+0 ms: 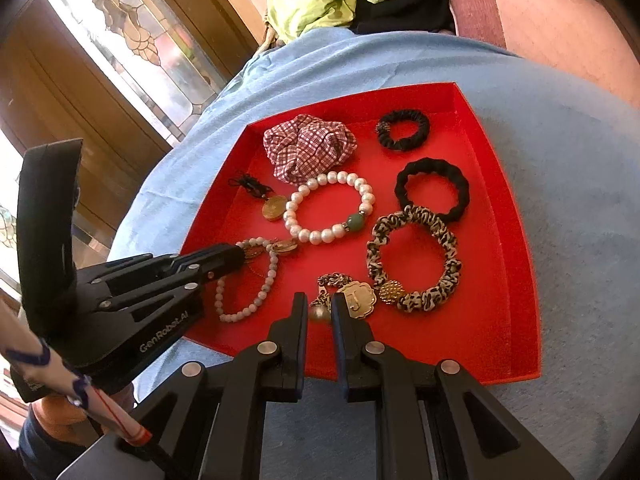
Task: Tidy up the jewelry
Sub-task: 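Carry the bead necklace and pearl earring over the tray with both grippers, then open both grippers to drop the necklace and earring into the tray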
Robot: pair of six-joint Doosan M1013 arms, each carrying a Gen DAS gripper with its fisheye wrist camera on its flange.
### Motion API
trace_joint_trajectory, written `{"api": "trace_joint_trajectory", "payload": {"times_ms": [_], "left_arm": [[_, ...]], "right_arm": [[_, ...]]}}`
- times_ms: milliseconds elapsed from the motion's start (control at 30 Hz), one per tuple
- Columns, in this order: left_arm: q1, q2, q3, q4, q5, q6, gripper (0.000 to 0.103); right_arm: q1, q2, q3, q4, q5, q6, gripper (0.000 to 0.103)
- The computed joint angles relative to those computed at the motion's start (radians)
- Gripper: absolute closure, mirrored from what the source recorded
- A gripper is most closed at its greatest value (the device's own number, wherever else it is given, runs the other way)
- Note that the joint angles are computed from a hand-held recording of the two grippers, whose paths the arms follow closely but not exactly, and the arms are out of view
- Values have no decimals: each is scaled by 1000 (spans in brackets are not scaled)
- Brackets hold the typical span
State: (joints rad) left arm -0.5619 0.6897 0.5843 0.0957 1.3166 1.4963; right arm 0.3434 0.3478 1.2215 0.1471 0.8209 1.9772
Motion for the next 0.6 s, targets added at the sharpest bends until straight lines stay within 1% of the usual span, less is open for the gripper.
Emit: {"api": "trace_joint_trajectory", "payload": {"times_ms": [33, 67, 233, 433, 600], "left_arm": [[0, -1, 2, 4, -4, -2, 83], [0, -3, 5, 8, -9, -3, 81], [-1, -5, 6, 15, -14, -4, 81], [-2, -5, 6, 19, -20, -3, 76], [-5, -8, 12, 31, -27, 4, 73]], "right_arm": [[-2, -1, 3, 15, -6, -5, 89], [-3, -3, 6, 24, -8, -8, 89], [-8, -8, 14, 58, -22, -26, 89], [-10, -12, 18, 49, -30, -16, 89], [-12, -18, 23, 40, -35, -7, 81]]}}
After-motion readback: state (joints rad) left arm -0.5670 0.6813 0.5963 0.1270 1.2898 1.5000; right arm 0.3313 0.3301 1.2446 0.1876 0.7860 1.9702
